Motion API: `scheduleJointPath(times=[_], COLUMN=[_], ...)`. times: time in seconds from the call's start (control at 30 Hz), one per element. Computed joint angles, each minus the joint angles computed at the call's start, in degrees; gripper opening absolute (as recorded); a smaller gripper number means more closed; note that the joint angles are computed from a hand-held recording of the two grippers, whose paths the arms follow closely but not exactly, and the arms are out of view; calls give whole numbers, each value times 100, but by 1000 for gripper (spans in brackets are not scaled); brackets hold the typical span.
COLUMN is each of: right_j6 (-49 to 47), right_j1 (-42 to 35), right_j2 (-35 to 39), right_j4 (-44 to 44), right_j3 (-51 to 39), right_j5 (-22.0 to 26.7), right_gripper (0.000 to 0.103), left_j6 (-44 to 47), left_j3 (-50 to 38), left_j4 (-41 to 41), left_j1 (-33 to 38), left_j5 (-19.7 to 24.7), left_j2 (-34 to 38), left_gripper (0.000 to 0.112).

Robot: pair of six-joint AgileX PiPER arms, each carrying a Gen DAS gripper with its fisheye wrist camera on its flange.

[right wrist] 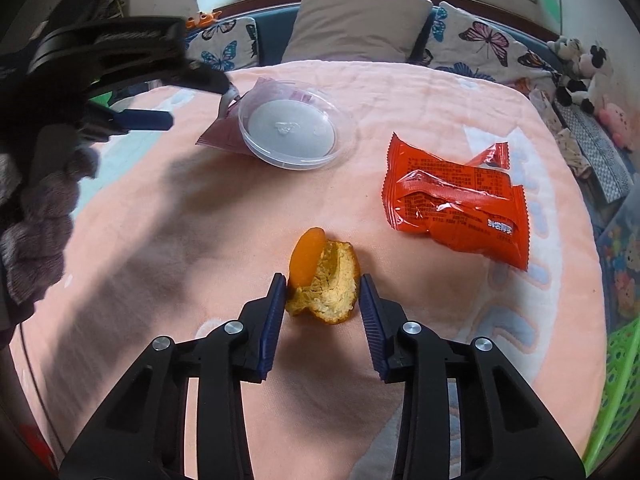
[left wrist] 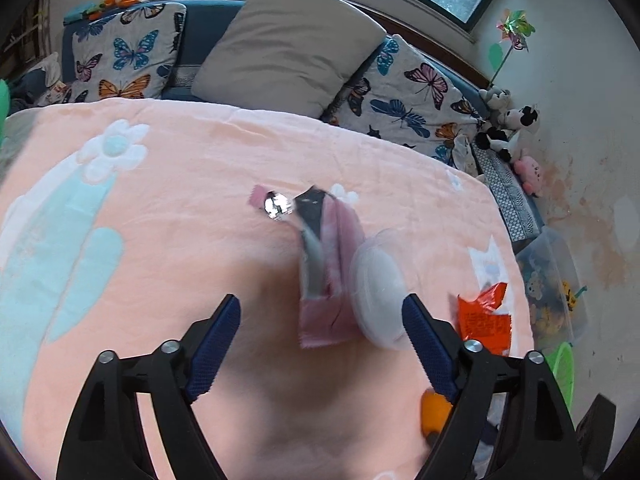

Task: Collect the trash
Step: 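Grasp orange snack piece with right gripper while left gripper grasps pink wrapper, then carry snack piece with right gripper while left gripper carries pink wrapper toward basket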

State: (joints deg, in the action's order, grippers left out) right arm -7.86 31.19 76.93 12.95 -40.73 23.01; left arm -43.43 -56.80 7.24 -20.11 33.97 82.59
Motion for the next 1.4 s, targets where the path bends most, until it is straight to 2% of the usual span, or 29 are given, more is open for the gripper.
scheduleJointPath(times=[0.3, 0.37, 0.43, 0.5, 0.57, 0.67, 0.87, 1.03, 1.13, 1.27, 1.3, 1.4], right_j6=[-370, -461, -509, -564, -656, -841, -910, -1043, -1076, -1009, -974, -826], right_j1=[-129, -167, -175, -178, -202, -263, -286, -313, -328, -326, -320, -282], right_j2=[-101, -103, -99, -92, -93, -84, -53, -36, -42, -133, -181, -370], right_j4=[250, 330, 376, 437, 511, 679, 737, 868, 905, 857, 839, 727], right_j3=[40, 45, 61, 82, 92, 99, 81, 96, 99, 132, 156, 257], right_j5=[86, 91, 83, 53, 41, 48, 38, 24, 34, 72, 93, 139], right_gripper=[36, 36, 36, 36, 36, 36, 36, 36, 36, 36, 36, 35], left_j6=[289, 659, 711, 1198, 1606, 1413, 1552, 1747, 2427, 2616, 2588, 1825], left_j3=[-258, -113, -63, 58, 210, 295, 269, 214, 284, 495, 508, 696], left_j4=[-492, -976, -1007, -1576, -2072, -1763, -1800, -2001, -2651, -2828, -2780, -1903], left_j1=[144, 285, 317, 479, 672, 704, 726, 731, 819, 812, 800, 581], left_j5=[-209, -444, -477, -602, -695, -723, -752, -865, -965, -1062, -1041, -954], left_j2=[542, 501, 486, 420, 326, 229, 361, 583, 650, 379, 326, -102], left_gripper=[80, 80, 80, 79, 74, 68, 54, 49, 32, 15, 9, 5])
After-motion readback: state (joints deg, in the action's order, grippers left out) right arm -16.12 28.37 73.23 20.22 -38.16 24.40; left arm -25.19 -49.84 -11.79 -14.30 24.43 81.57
